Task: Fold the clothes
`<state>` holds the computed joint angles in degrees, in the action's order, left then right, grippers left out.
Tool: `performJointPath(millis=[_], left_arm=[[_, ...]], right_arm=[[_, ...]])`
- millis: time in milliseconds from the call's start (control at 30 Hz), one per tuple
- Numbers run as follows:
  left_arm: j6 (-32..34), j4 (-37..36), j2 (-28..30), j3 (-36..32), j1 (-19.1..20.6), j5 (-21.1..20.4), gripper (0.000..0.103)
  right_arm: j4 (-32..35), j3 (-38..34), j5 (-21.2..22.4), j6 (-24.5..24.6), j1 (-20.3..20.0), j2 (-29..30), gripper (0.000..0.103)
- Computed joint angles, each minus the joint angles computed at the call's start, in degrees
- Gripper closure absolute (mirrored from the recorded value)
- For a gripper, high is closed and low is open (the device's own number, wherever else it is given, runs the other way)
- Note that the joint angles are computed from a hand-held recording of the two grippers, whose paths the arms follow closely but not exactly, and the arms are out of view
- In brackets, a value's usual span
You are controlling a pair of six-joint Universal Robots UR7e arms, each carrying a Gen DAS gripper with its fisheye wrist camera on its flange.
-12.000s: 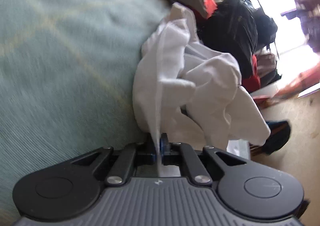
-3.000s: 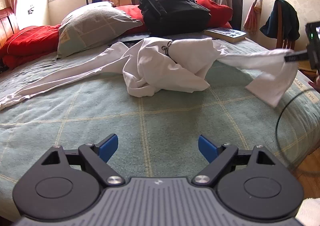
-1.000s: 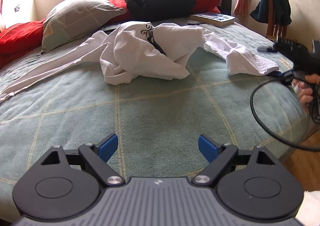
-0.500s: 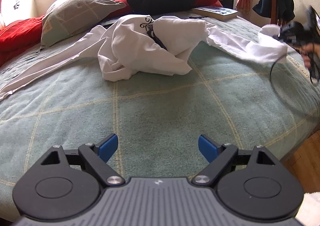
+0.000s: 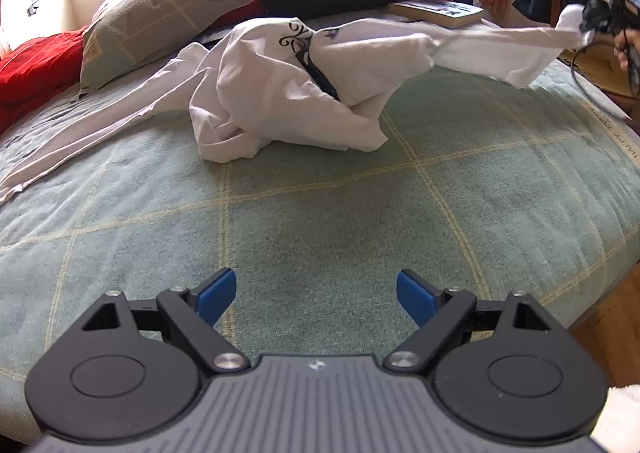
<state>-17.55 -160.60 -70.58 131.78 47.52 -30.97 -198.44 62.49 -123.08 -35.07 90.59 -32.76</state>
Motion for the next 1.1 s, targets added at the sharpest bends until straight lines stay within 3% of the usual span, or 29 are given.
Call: performJointPath(millis=[333,767,867,967,1033,1100], left_arm=[[0.0,0.24,1.16,-1.07,0.19,0.21,0.015],[-0.66,1.17,0.81,-1.04,0.25,0.21,0.015],[-0.78,1.09,0.85,-1.02,0.26,0.34,0.015],[-0.48,0.62,0.85,-0.92,0.31,0.21,0.015],[-0.47,0.54,0.79,-0.9,0.38,0.24,0.015],[-0.52,0.46,0.71,-0.91,0.45,0.34,0.015]], right_arm=[[-4.21,-9.94,2.17,-4.82,1.09,2.42,0.093],[16.14,-9.37,0.11,2.61,-1.12,3.59,0.09],[21.0,-10.49,-0.89,2.74,-0.64,4.24,0.08],[19.86,-10.51,-2.07,0.96,0.09,5.05,0.073],[17.48,-11.08,-3.03,0.05,0.79,5.93,0.061],[14.71,-13.43,-5.15,-0.94,1.51,7.71,0.057]])
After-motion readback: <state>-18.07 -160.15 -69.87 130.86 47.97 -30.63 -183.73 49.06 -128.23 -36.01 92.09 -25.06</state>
